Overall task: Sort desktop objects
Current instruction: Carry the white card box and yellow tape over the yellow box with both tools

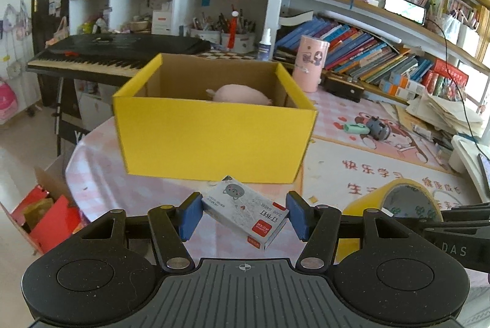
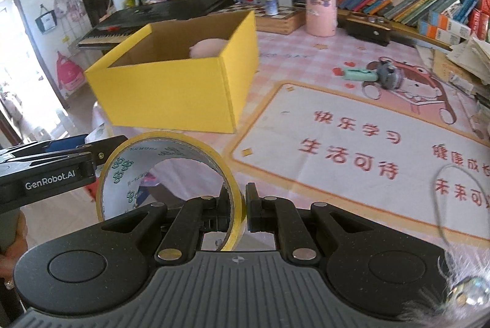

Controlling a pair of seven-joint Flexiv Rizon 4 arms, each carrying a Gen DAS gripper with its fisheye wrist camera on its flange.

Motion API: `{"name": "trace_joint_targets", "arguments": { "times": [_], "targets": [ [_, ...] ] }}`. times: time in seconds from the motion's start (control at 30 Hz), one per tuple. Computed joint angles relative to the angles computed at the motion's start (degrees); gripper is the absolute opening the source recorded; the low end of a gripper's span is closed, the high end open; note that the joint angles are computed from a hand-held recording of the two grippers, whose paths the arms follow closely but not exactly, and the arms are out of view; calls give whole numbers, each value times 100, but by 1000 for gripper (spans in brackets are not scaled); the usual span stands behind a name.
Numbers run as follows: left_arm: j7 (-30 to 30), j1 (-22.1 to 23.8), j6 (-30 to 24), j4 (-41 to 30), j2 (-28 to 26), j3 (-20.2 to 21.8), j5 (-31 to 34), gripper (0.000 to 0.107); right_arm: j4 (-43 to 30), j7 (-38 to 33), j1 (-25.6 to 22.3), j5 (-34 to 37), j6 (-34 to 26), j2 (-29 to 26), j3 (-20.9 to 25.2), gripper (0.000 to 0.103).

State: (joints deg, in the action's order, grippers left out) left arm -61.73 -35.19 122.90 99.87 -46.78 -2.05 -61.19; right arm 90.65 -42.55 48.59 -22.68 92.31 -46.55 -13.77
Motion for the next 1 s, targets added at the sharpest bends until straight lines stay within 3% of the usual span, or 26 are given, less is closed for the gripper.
{"name": "trace_joint_targets", "arguments": {
  "times": [0.5, 1.0],
  "targets": [
    [-709, 316, 155, 1016, 468, 14, 654, 59, -196, 139, 203, -54, -119, -128, 202, 8],
    [-1411, 520, 401, 1379, 601, 69, 1157, 59, -453, 38, 166, -342, -321, -190, 370, 8]
  ]
}}
